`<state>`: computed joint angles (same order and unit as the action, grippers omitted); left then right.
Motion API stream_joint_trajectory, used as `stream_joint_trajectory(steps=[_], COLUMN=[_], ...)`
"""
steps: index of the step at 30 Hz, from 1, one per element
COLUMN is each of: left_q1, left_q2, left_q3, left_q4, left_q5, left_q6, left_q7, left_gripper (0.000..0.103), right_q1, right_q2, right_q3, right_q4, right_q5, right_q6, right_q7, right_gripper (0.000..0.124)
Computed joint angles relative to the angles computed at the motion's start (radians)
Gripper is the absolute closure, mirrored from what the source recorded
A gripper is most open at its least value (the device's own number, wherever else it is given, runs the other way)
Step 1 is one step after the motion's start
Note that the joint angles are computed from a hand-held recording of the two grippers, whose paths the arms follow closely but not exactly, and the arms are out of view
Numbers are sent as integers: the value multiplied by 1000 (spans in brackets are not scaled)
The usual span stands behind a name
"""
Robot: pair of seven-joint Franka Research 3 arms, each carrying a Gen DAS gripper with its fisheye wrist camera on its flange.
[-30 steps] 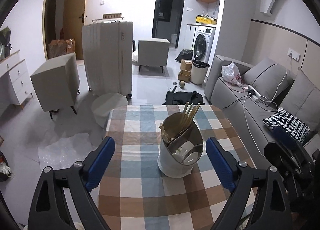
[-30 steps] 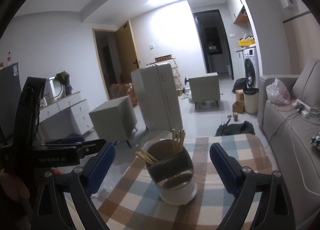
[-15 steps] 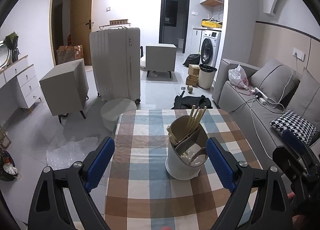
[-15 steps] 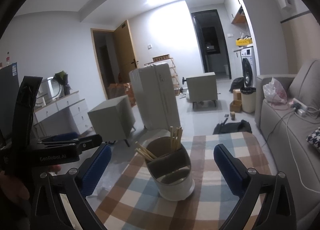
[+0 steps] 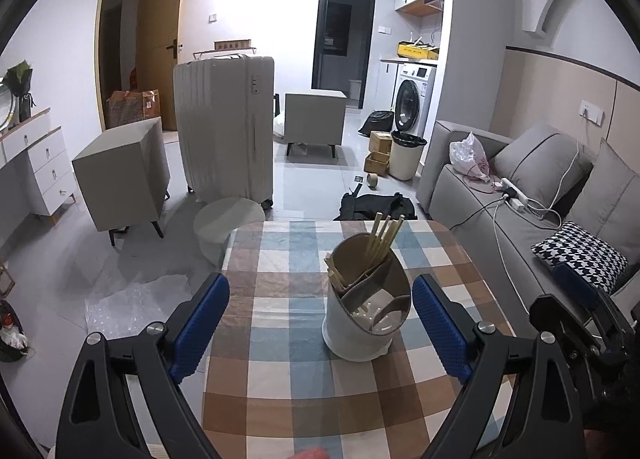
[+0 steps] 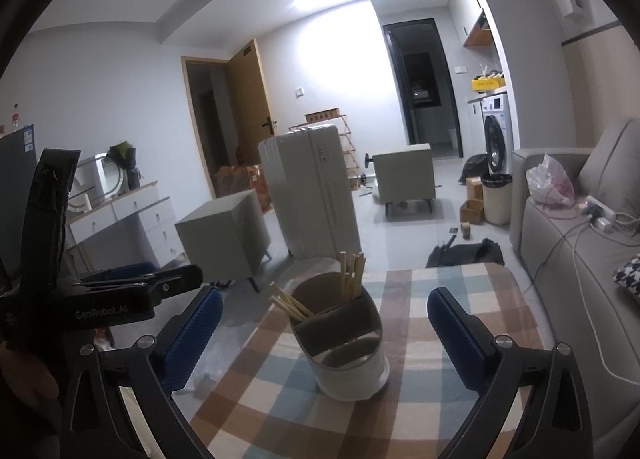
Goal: Organize utensils
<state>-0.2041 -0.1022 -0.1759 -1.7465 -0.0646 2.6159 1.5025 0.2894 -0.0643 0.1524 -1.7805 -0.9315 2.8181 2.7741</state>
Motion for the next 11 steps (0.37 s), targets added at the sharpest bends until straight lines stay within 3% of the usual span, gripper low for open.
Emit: stream_joint_trajectory(steps=[11], left_q1=[4], left_q2=[4], left_q3=[-4], left_q4=[1], left_q5=[26], left_q6=[12], left_q7=[-17], left_gripper=[13], right_q1=[3], right_q2=[7], right_q3=[-6], right_q4=[3], right_q5=[24], right_q6=[2], right_q7=[-21], right_gripper=[21])
